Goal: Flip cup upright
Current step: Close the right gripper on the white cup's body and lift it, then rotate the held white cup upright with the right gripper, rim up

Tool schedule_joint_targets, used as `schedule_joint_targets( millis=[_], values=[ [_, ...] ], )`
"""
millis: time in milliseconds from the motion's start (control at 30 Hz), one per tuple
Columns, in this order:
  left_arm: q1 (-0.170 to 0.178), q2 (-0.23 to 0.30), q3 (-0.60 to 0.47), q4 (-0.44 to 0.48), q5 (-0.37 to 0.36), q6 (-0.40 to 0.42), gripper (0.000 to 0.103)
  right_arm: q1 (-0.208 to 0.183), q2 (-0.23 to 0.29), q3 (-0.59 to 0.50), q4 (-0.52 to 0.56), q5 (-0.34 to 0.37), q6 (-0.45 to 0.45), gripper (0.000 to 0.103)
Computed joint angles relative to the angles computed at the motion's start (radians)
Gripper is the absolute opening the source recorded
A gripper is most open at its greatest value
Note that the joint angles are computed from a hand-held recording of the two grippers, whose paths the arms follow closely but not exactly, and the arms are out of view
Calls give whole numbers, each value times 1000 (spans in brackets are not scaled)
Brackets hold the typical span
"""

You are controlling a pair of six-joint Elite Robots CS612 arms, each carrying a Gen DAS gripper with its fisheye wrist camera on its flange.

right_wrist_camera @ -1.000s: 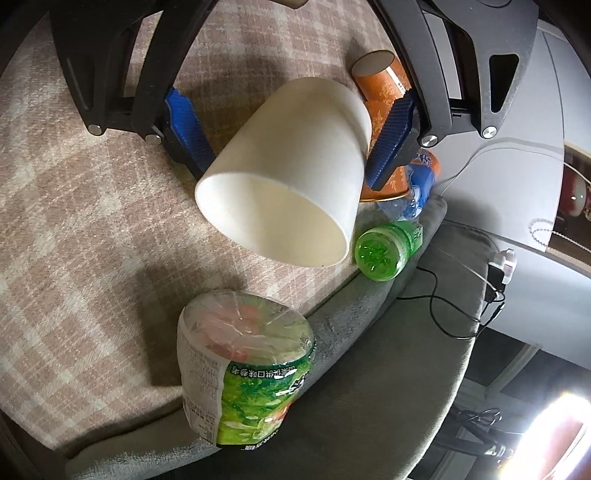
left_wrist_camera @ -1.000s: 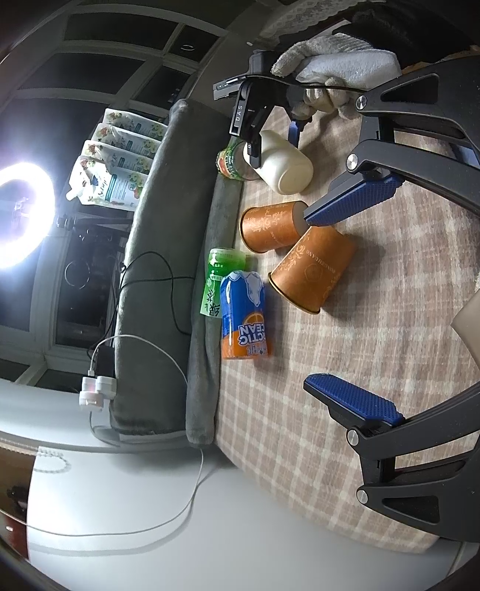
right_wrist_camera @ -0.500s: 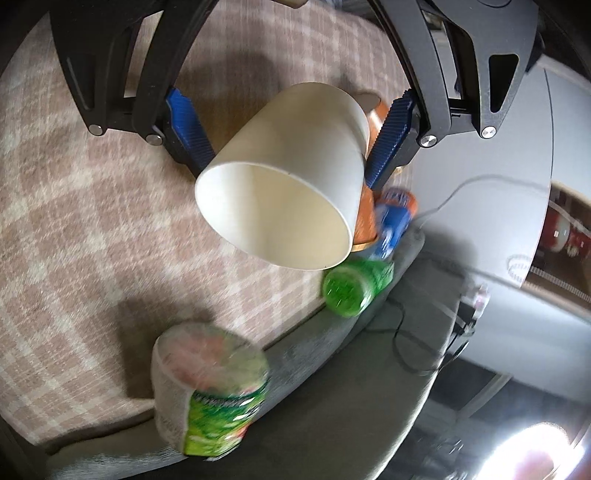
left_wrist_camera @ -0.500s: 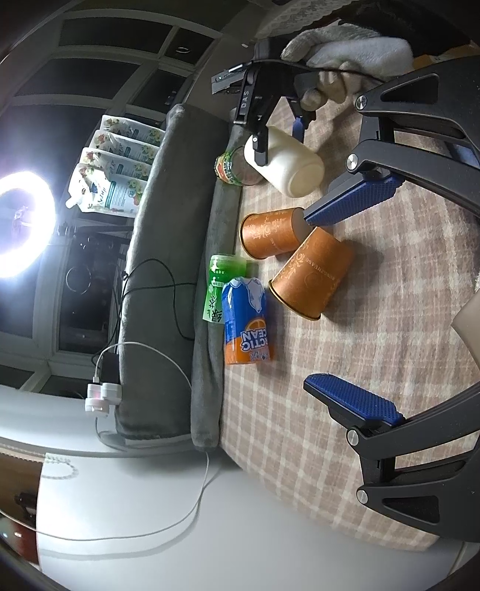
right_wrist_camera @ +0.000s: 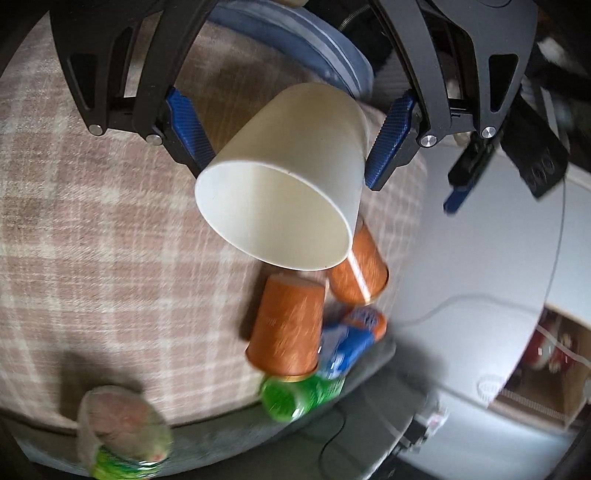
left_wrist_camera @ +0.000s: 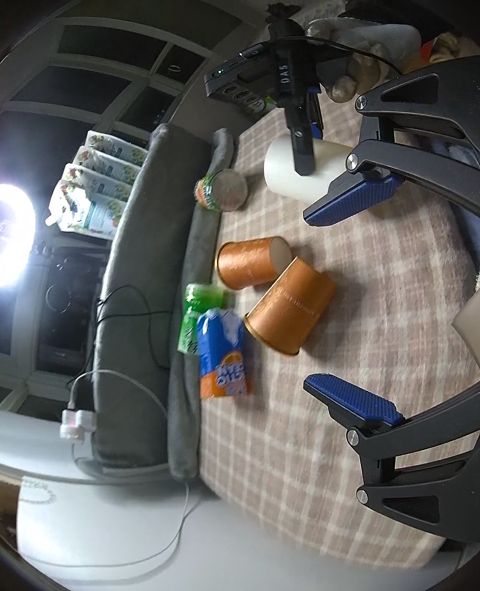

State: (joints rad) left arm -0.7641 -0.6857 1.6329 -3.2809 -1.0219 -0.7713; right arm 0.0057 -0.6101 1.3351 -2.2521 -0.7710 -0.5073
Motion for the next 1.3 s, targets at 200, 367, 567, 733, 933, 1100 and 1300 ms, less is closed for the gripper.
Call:
schedule_joint_targets(
  millis=[200,367,567,733,933,1100,1300],
  values=[
    [12,7,-10,7,-69,-20,82,26,7,-32,51,-78,-51,84],
    [25,12,-16,15,-122,-37,82,43,12,-33,-1,-103,-39,84],
    [37,20,-29,12,-185,-35,82,57,16,-22,-77,-123,-15,84],
    [51,29,-48,11,-275,-39,82,40,12,-4,-127,-77,35,84],
    [77,55,-101,22,-440,-56,82,-3,-13,60,-281,-20,160,85],
    [99,87,-166,60,-553,-91,82,-34,-27,100,-362,4,229,85],
    [122,119,-221,97,-640,-146,82,-52,-33,123,-398,0,263,85]
  ],
)
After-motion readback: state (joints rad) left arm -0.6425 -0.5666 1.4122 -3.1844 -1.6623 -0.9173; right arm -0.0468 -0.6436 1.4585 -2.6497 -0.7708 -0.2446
